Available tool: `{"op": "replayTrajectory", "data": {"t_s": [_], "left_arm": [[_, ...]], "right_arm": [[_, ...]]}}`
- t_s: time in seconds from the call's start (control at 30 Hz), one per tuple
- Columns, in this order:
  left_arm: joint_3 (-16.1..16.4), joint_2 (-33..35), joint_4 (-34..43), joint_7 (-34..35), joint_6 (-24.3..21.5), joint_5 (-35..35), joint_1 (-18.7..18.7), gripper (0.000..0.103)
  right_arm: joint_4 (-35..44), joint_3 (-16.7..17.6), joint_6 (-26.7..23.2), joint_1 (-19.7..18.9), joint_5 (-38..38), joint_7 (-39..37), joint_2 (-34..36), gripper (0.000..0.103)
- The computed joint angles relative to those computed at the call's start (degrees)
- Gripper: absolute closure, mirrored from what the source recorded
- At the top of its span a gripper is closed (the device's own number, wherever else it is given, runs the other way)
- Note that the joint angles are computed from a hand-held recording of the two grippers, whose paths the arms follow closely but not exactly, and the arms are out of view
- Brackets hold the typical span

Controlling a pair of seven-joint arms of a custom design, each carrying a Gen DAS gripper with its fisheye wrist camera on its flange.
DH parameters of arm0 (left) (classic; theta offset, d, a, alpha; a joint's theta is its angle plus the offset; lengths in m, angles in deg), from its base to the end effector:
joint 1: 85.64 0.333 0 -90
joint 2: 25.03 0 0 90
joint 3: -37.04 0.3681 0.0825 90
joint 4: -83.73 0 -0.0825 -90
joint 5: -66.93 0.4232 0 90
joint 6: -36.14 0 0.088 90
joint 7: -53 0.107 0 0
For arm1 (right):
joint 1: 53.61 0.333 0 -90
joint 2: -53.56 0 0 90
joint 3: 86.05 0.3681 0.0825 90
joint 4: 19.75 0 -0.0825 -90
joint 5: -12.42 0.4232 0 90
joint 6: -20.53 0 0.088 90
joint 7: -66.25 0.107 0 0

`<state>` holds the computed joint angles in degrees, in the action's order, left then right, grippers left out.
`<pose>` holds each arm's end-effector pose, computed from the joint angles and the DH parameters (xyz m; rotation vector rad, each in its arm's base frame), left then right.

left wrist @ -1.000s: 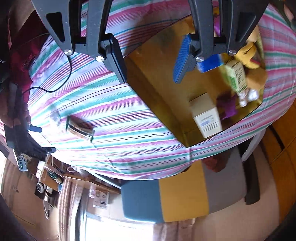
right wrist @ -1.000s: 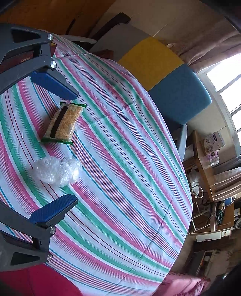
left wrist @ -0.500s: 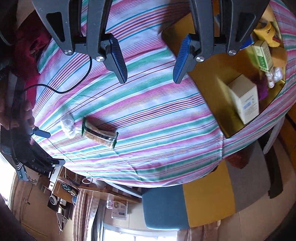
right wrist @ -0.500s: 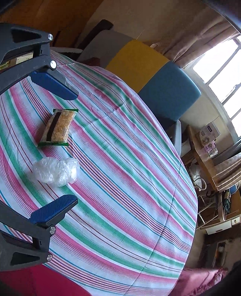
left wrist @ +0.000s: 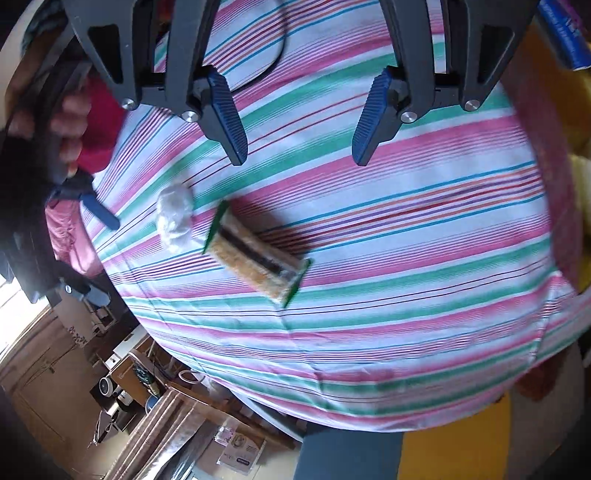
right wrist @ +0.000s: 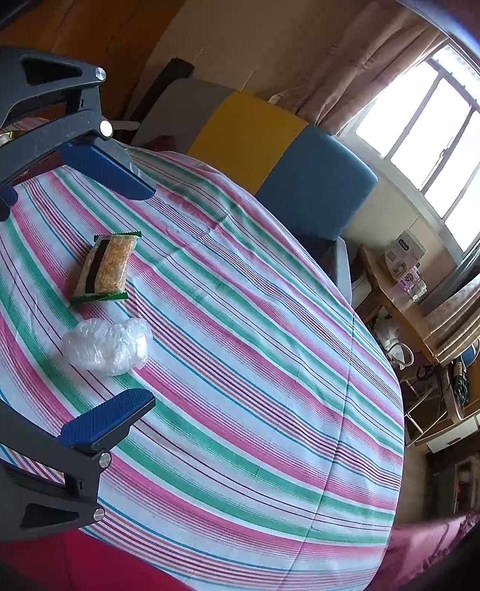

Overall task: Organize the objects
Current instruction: 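Reach the left tool to the green-edged cracker packet and grasp it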

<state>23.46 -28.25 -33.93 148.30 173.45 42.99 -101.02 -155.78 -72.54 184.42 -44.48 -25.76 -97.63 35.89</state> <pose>0.5260 -0.2976 0.5404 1.7132 -2.4441 0.7737 0.4567 0.2381 0.5508 -0.7863 2.1403 -0.2691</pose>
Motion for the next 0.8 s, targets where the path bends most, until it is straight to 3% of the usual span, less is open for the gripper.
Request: {"op": "replayTrajectory", "data": {"t_s": [0.3,0.4,0.6,0.7,0.8], "left_arm": [[-1.37,13.65,13.89,-8.61,-2.35,-1.62,-1.83,0.04],[-0.8,17.34,17.75,-14.67,-2.18,2.31,-2.96,0.03],[-0.34,21.55,21.98,-19.7,-2.49,8.72,-4.68,0.03],[-0.44,21.32,21.88,-17.69,-2.92,12.41,-5.26,0.037],[-0.99,19.4,19.32,-13.17,-2.49,12.58,-4.28,0.058]], "right_arm": [[-1.46,-0.18,5.12,-0.88,1.24,0.07,0.21,0.0],[-1.88,0.0,6.37,-1.29,2.09,-0.03,0.34,0.0],[-2.06,0.0,7.62,-1.36,3.98,-1.85,0.83,0.0],[-2.26,0.24,7.48,-1.63,4.62,-2.22,0.68,0.0],[-2.07,0.29,6.58,-1.5,5.23,-2.84,0.74,0.0]]}}
